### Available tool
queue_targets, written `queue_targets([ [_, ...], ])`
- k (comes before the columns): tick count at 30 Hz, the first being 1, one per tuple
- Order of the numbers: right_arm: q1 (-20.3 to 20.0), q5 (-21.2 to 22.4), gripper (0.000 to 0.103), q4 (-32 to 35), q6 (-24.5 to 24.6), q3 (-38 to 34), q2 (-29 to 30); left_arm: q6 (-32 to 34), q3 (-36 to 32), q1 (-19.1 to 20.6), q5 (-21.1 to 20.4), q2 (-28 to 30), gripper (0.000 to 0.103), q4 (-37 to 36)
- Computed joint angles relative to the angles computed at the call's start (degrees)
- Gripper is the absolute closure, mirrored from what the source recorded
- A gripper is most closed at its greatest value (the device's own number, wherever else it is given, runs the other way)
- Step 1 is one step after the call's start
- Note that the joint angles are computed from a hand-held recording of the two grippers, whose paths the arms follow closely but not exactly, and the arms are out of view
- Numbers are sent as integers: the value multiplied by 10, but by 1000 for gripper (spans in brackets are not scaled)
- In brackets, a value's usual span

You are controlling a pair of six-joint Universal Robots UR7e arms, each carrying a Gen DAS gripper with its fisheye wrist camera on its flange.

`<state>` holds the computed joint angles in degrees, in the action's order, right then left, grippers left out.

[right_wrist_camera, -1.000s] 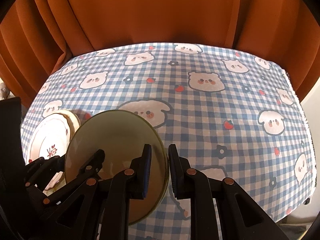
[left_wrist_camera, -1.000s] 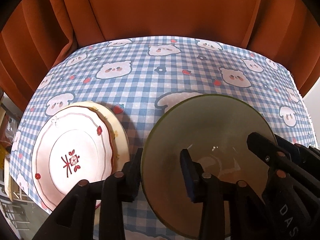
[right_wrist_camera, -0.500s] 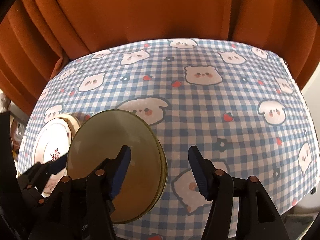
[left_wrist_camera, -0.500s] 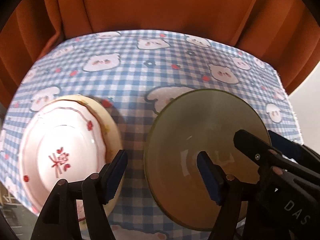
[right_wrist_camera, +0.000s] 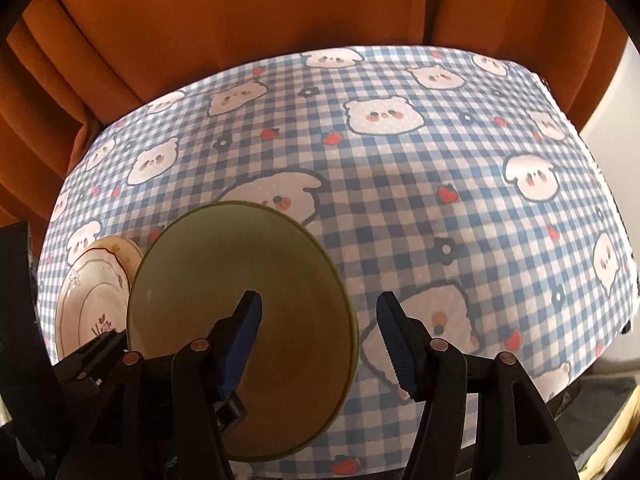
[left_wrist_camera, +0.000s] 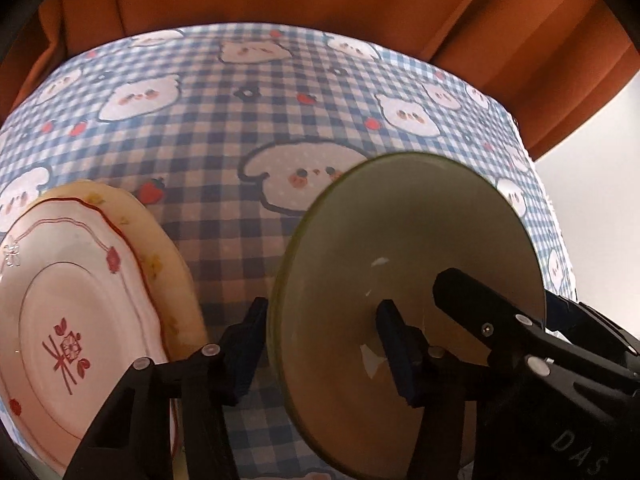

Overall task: Organize plates and bowls
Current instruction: 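Close both grippers on the rim of the three nested bowls, then lift the nested bowls with both grippers and carry them over the plate stack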

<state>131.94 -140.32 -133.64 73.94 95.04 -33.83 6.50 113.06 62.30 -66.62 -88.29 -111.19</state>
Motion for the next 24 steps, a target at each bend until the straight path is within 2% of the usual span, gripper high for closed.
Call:
queue_targets([
  [4, -3, 5, 39, -18, 15, 13, -4, 0, -5, -3, -1, 3, 52, 14],
  [8, -10, 13, 39, -66, -6, 32, -7, -3, -4, -6, 4, 2, 52, 14],
  [14, -27, 42, 40, -187, -79, 77, -15, -24, 10, -22, 38, -6, 51, 9],
  [18, -38, 78, 51, -282, -138, 107, -18, -41, 25, -39, 75, -12, 51, 3],
  [22, -54, 124, 57, -366, -187, 133, -18, -57, 39, -54, 107, -18, 51, -3],
  [24, -56, 130, 58, -379, -198, 136, -18, -64, 44, -58, 118, -21, 51, -3],
])
